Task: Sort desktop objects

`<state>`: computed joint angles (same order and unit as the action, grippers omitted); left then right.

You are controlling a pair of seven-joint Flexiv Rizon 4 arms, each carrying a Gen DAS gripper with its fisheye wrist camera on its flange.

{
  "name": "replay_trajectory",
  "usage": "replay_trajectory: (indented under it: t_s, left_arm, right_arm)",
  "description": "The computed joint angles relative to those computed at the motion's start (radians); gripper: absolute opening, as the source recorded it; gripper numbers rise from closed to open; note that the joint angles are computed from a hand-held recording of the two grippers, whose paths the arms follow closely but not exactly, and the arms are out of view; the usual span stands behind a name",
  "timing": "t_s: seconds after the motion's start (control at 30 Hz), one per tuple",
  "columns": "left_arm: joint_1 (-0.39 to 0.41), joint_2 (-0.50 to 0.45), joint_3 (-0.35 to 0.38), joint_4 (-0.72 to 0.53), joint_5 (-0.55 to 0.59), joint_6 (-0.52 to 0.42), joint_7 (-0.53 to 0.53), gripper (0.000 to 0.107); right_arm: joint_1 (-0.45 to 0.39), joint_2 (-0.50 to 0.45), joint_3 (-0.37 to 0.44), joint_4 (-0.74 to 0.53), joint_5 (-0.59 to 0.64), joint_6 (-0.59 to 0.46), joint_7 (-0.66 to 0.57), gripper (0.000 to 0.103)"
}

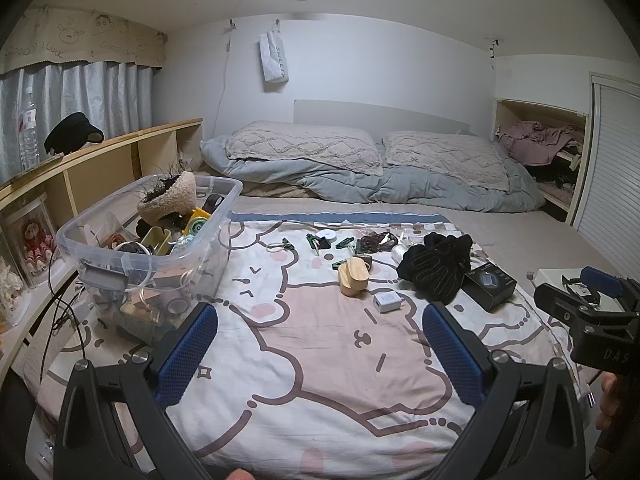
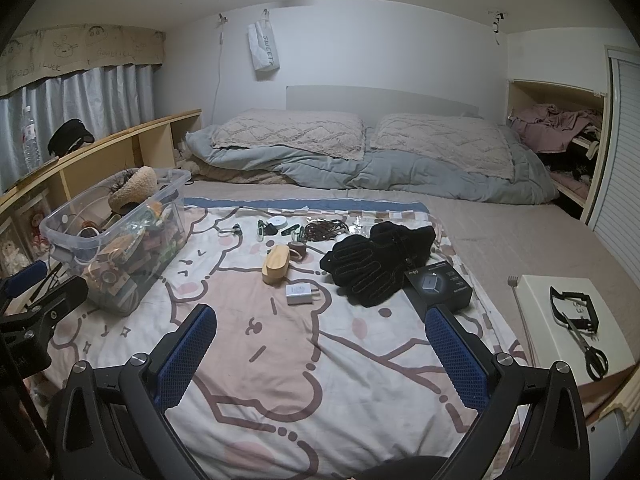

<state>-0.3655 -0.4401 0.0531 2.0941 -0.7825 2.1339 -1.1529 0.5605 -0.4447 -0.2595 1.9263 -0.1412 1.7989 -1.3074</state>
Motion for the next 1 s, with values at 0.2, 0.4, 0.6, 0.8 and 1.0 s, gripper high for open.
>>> replay_trajectory:
  t_s: [0.2,0.4,0.6,0.8,1.0]
  left_arm:
    - [0.001,0.000,0.001,0.000,0.003,-0.002,-0.002,0.103]
    - [-0.003,-0.001,0.001,-0.001,-0.001,0.000,-0.001,0.103]
    - [-0.001,-0.001,0.001,-0.001,0.001,0.001,-0.002,0.103]
    - [-0.007,-0.004,0.002,-0.003,-0.008,-0.001,0.004,0.103]
    - [0.003,-0.024,0.003,-0.019,0.003,-0.021,0.002,0.103]
  right_arm:
    - [0.002,-0.001,-0.001,0.000,0.002,0.001,-0.002,0.103]
    - [0.006,-0.002,-0.005,0.001,0.004,0.001,-0.003,0.103]
    - [0.011,-0.003,-0.008,0.001,0.006,0.002,-0.006,0.103]
    - [0.014,-0.003,-0.011,0.001,0.007,0.000,-0.006,0.103]
    - [-0.031,-0.017,0.036,-0.019,-0.011,-0.017,0.002,0.103]
